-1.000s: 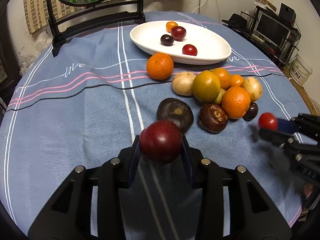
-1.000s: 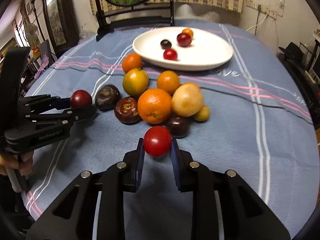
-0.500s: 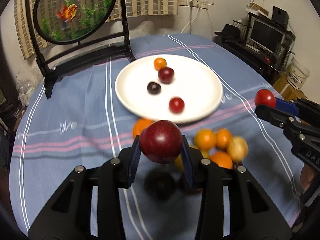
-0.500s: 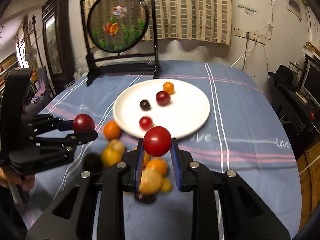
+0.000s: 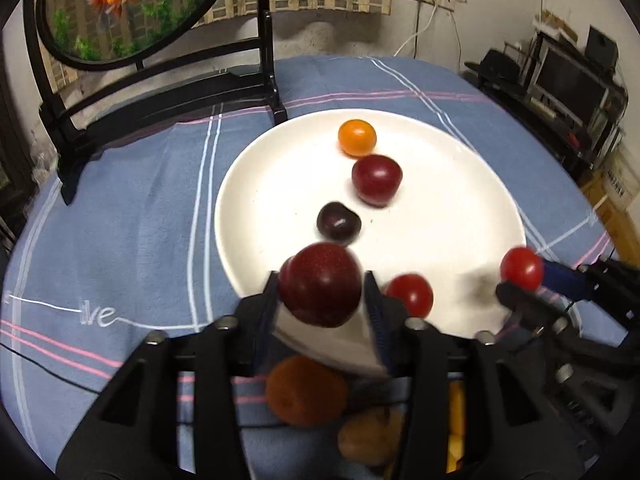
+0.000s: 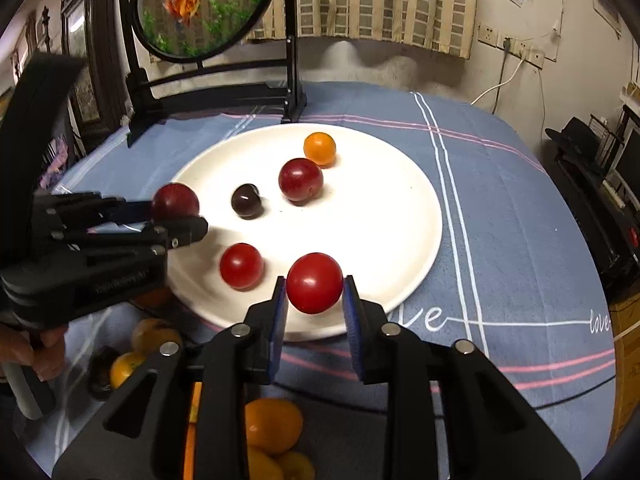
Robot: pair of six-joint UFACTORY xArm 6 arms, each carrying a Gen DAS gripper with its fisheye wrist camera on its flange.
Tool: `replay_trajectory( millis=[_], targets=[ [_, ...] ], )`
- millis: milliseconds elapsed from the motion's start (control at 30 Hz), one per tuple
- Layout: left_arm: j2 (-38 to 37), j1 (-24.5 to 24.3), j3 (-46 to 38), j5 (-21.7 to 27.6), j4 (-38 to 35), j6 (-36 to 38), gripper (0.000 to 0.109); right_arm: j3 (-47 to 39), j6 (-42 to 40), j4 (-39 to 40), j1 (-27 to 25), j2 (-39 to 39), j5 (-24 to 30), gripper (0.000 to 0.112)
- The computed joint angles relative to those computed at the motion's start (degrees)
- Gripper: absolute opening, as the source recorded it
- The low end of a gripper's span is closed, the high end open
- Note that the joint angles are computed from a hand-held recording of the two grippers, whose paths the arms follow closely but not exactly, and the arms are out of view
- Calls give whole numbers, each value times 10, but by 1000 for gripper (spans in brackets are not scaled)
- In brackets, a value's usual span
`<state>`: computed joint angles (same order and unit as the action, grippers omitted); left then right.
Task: Organize fruits
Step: 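Lower both fruits onto the white plate and open both grippers, then grasp a dark purple passion fruit with the left gripper while the right gripper grasps a dark plum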
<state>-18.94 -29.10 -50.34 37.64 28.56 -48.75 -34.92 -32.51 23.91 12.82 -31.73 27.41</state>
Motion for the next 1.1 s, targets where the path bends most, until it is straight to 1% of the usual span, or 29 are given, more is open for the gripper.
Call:
replay_trajectory(
  millis=[33, 67, 133, 233, 300, 367, 433, 700, 767, 800, 933, 1100],
  targets=[
    [-2, 0, 0, 2, 22, -23, 90, 9, -2, 0, 1, -1, -22, 64],
    [-4, -2, 2, 3, 47, -44, 90, 17, -23, 24, 0, -5, -33, 64],
    [-15, -8, 10, 4, 76, -58, 90, 13, -40, 43, -9, -8, -16, 64],
    [-47, -24, 27, 31, 98, -65, 90, 17, -51, 53, -16, -29, -8, 64],
    [-69, -31, 40, 49, 82, -59, 91, 15, -72, 78, -25, -46, 18, 64],
    [-93, -41, 54, 71, 70, -56, 92, 18, -71, 77, -33, -63, 28, 64],
    [-122, -54, 71, 89, 65, -59, 92, 22, -79, 88, -48, -83, 51, 64],
    [-204, -117, 120, 152, 70, -97, 92, 70, -73, 79, -99, -188, 129, 64],
    [-225, -132, 135, 162, 62, -101, 93, 82, -72, 78, -109, -209, 144, 64],
    [-232, -139, 141, 166, 57, -102, 95, 92, -79, 88, -123, -227, 162, 64],
    [-269, -162, 174, 187, 49, -129, 95, 116, -82, 93, -158, -261, 203, 65],
    [-290, -183, 195, 206, 40, -145, 95, 140, -90, 93, -188, -303, 246, 65]
  ],
)
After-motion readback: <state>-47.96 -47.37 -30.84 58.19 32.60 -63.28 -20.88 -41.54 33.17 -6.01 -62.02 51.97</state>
